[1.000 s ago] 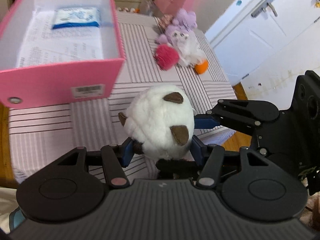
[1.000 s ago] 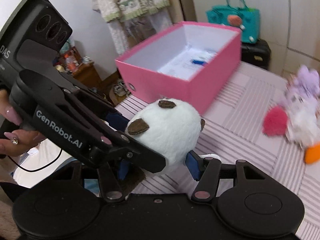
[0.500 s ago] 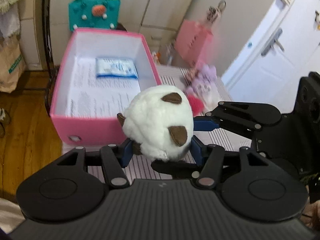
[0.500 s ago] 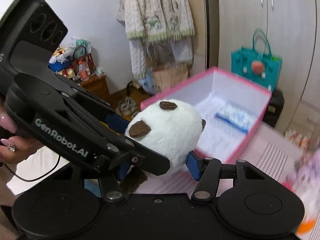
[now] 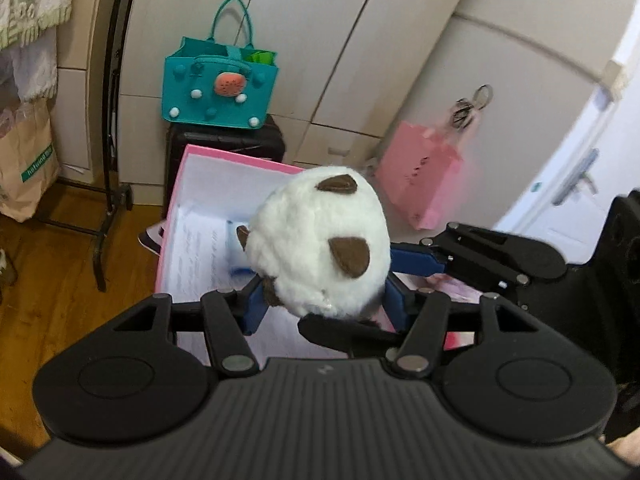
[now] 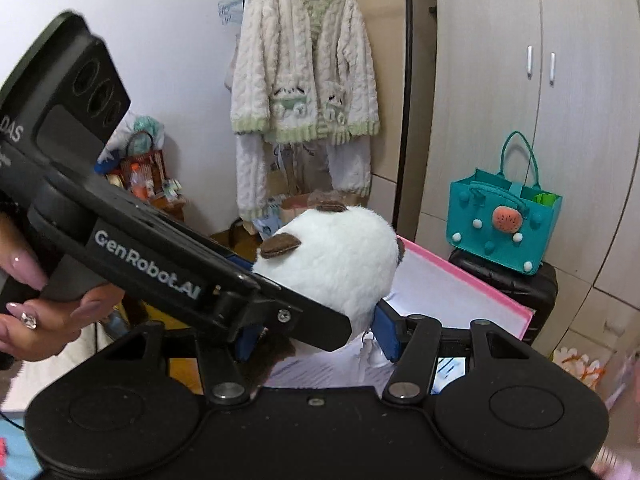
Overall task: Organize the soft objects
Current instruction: 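Lift the white plush with the right gripper and carry it over the pink box, then lower the plush into the box beside the wipes and open the right gripper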
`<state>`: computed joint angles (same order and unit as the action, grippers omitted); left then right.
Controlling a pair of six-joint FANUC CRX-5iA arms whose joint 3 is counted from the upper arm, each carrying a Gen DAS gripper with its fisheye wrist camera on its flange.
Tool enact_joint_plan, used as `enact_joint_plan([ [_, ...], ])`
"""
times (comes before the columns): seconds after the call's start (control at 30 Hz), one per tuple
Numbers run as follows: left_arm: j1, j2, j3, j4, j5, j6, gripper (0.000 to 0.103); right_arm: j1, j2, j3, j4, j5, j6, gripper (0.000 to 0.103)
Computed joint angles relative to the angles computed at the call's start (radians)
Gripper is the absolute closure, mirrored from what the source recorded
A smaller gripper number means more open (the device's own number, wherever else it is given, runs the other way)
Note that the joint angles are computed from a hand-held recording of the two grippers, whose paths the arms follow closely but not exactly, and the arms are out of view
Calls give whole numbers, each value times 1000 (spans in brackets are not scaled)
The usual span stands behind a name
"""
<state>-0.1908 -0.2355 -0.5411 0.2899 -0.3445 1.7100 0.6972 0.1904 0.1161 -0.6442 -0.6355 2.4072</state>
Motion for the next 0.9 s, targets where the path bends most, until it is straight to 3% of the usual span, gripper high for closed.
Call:
enact_joint_plan([
  [0.23,51,190,152,-54,-67,46,47,13,208,220,165,-91,-3,41],
  [0.43,91,277,232,-40,-124,53,47,-18,333,382,136,-184,-10,41],
  [0.5,91,312,287,-91,-164,94,47,-18,363,415,146,-192,-31,41],
  [0.6,86,325,316,-127,-188,132,46,-27,390,449,138,-208,-37,41],
  [0.7,89,315,297,-118,-163,123,45,-41,402,470,108,-223,-25,41],
  [0.9,104,329,282,-73,-145,53,47,-25,433,496,172,-237,-26,43],
])
